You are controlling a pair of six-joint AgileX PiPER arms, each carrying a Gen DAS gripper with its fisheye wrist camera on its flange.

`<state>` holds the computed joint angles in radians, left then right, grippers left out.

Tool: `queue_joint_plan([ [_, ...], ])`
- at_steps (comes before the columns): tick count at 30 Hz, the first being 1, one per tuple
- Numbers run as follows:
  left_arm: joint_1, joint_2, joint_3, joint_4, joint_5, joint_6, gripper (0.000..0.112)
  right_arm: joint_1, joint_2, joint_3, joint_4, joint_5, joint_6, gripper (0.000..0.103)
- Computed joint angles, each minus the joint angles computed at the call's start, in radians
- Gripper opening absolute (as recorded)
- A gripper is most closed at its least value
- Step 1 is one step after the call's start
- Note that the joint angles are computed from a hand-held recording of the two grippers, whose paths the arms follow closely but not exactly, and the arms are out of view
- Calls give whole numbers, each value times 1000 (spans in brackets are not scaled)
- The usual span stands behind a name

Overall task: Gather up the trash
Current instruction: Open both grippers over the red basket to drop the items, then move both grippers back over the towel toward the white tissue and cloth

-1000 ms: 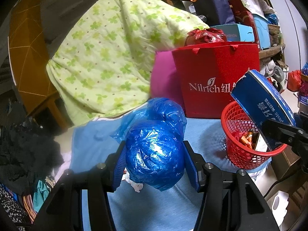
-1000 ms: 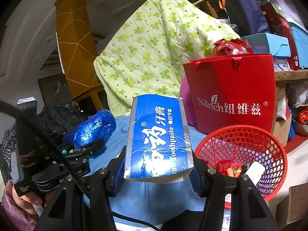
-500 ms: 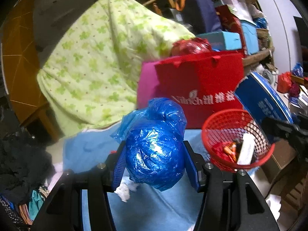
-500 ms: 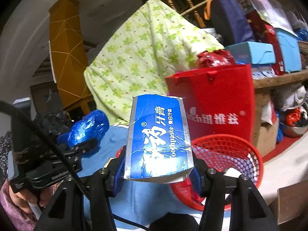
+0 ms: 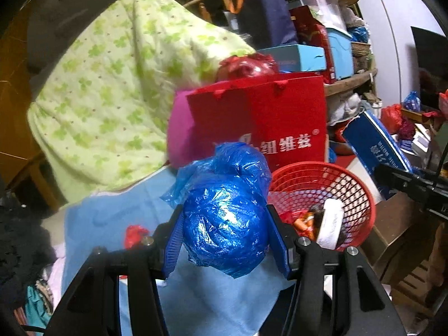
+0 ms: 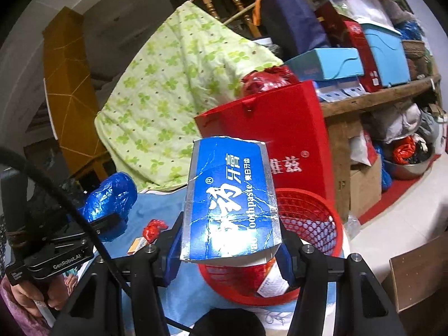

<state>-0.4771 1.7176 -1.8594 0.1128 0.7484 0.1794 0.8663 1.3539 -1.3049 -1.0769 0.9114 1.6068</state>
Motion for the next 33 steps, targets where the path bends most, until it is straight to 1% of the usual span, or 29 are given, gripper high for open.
queue_joint_plan([
  [3,-8,60,-82,-61,45,32,57,-28,-17,28,7,-11,13,59],
  [7,-32,158,-215,-140,111,80,59,-99,-35,72,31,-50,46,60],
  [9,-45,215,-295,-170,148,93,59,-154,-52,110,54,-104,73,61],
  [10,-51,255,-354,-186,178,99,59,-187,-58,130,67,-137,79,61],
  [11,-56,285,-398,-194,201,100,60,-219,-60,142,91,-167,77,62],
  [12,-64,326,-457,-195,230,96,64,-253,-65,161,118,-208,71,64],
  [13,-73,357,-496,-188,243,89,68,-308,-72,191,160,-289,67,65],
  [14,-76,372,-509,-187,242,85,74,-352,-78,218,184,-368,68,68],
  [15,-77,384,-518,-191,239,85,75,-402,-84,253,211,-465,77,73],
  [16,-77,394,-520,-194,237,84,75,-442,-86,276,245,-538,73,75],
  [18,-67,388,-495,-198,237,82,75,-503,-91,321,322,-659,54,76],
  [19,-58,377,-472,-208,230,87,76,-517,-96,341,322,-697,71,76],
  [20,-43,351,-424,-224,209,98,76,-513,-102,349,282,-697,112,76],
  [21,-25,316,-359,-238,179,110,76,-492,-106,348,213,-670,166,76],
  [22,-6,286,-304,-249,156,122,76,-480,-108,346,184,-656,182,76],
  [23,10,266,-266,-255,138,132,76,-468,-111,341,176,-644,178,76],
  [25,59,189,-117,-258,69,151,77,-431,-110,321,154,-619,188,76],
  [26,85,164,-69,-264,51,162,77,-414,-107,306,148,-607,180,76],
  [28,158,98,66,-278,-9,184,77,-364,-91,257,148,-566,137,76],
  [29,194,75,114,-282,-26,193,77,-341,-80,232,142,-552,122,76],
  [33,370,3,271,-269,-88,189,77,-269,-3,94,214,-545,-32,76],
])
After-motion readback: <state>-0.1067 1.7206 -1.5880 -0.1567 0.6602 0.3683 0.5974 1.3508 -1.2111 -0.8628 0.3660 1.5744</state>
